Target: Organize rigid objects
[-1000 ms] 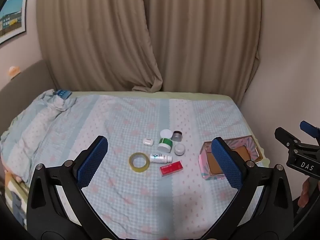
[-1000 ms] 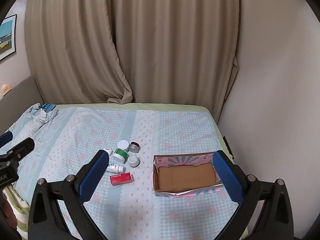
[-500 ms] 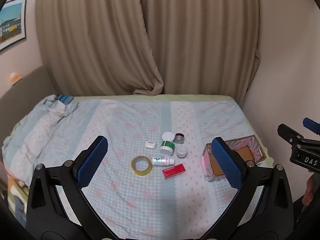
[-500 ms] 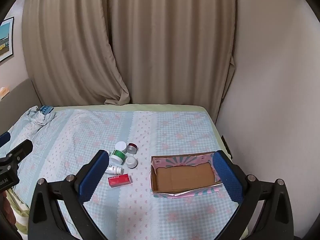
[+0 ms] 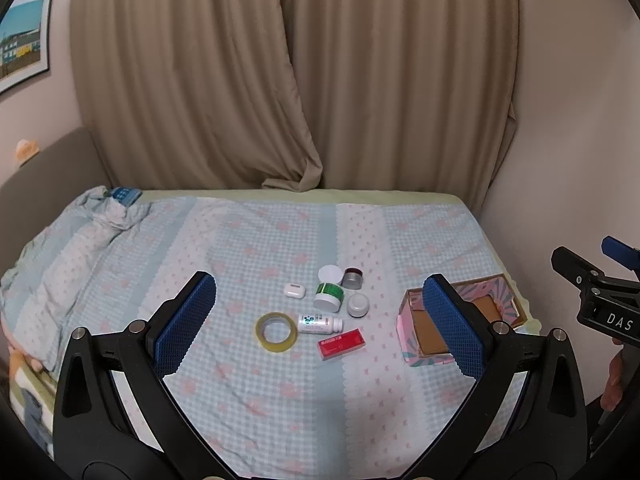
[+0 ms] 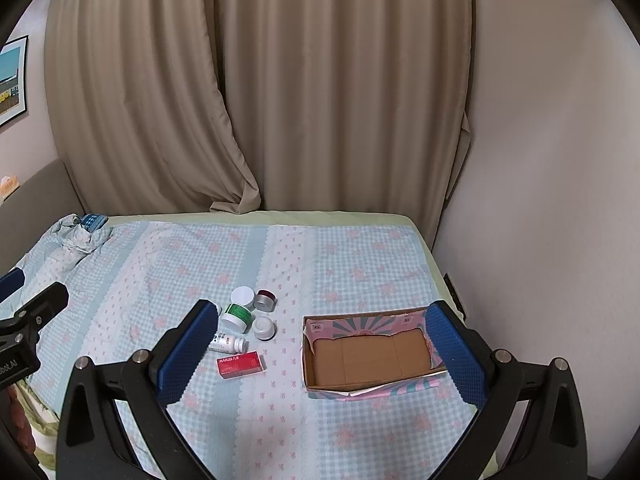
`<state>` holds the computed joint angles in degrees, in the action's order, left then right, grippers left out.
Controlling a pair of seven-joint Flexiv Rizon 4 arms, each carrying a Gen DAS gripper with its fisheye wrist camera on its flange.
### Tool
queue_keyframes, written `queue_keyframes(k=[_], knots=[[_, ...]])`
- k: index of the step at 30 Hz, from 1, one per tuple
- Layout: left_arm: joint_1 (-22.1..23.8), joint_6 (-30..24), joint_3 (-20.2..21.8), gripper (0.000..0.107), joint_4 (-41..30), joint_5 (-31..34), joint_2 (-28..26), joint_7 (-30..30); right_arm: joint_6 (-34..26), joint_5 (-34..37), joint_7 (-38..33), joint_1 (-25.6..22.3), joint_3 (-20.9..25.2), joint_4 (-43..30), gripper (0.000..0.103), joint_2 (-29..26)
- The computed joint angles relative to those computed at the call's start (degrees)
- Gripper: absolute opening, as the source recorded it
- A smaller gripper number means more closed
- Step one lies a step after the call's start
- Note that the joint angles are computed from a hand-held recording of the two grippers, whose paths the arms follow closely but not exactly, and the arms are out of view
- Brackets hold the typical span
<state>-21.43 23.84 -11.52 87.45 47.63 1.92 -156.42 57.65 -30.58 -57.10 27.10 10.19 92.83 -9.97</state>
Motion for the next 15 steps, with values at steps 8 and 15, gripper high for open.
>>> queue_keyframes(k=[8,15], knots=[[0.46,0.83,0.35,0.103,-0.08,-1.0,0.27,0.64,0.07,0.15,-0.18,0.19,-0.14,-0.83,0.103,-0.75],[0.68,0.65,0.21,0.103,-0.39,-0.82,0.05,0.92,0.77,-0.04,0.18,0.27,-0.41,-0.89,0.103,-1.11]])
